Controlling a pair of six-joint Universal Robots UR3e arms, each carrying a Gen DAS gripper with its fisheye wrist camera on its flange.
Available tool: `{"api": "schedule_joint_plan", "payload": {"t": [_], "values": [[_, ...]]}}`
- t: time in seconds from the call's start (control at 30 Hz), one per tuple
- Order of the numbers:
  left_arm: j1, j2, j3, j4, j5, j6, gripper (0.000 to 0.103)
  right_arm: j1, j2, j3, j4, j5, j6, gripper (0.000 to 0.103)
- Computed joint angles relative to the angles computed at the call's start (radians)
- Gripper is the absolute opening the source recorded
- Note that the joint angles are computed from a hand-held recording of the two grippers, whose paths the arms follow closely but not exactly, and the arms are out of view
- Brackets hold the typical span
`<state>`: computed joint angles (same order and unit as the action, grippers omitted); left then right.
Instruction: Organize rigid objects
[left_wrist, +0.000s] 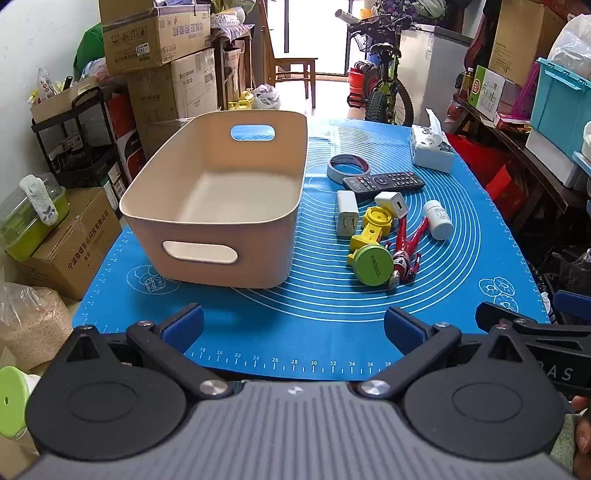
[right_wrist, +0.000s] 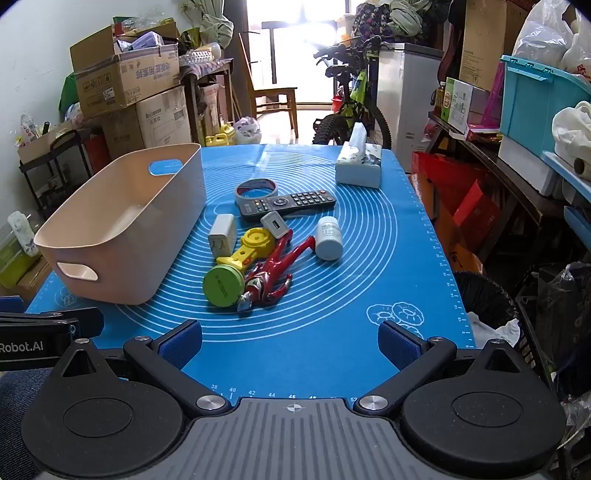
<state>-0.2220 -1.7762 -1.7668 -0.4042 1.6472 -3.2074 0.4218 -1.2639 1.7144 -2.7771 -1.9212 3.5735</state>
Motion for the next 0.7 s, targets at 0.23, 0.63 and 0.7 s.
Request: {"api": "schedule_joint_plan", "payload": {"t": [0.23, 0.63, 0.7], "values": [[0.0, 0.0, 0.001, -0.002, 0.0, 0.0, 0.102, 0.001, 0.003, 0.001, -0.006, -0.002, -0.001, 0.101], [0.002, 0.003, 0.002, -0.011, -0.004, 0.001, 0.102, -0.002, 0.004, 0.001, -0.006, 0.004, 0.001, 0.101], [0.002, 0.003, 0.002, -0.011, -0.004, 0.001, 0.102, -0.002, 0.004, 0.001, -0.006, 0.004, 0.001, 0.101]]}}
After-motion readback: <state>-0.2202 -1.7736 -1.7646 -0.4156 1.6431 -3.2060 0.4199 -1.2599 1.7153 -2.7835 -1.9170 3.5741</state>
